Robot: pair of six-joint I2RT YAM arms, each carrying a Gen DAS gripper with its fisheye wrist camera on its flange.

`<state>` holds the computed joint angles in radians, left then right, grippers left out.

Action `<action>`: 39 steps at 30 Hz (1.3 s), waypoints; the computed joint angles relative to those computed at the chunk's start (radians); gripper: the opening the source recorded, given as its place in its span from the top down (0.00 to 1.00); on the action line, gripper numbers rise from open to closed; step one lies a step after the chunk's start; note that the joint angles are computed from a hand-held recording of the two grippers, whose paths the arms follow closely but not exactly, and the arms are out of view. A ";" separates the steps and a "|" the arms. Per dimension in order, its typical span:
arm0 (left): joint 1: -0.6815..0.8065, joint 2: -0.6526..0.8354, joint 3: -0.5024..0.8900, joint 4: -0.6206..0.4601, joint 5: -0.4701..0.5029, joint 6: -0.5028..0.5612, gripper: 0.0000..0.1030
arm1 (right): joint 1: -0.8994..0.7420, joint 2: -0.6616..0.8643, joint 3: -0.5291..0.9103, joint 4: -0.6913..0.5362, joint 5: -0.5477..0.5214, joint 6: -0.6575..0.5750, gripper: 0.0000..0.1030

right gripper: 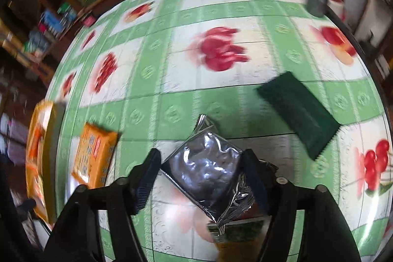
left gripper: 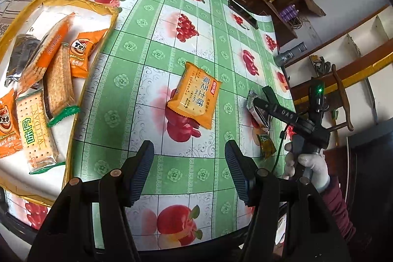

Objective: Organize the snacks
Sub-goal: 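Grasp the silver foil pack with the right tool while the left reaches the orange biscuit bag, then grasp the orange biscuit bag with the left tool and lift it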

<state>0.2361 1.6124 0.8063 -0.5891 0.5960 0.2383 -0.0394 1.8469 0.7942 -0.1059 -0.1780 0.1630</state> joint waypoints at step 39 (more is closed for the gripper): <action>-0.503 0.419 0.186 0.421 -0.490 -0.042 0.33 | 0.078 -0.119 -0.194 0.076 -0.067 0.058 0.25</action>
<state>-0.2669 2.0309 0.9918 -0.1676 0.1057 0.1960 0.0386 1.7275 0.6002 -0.0302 -0.2446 0.2215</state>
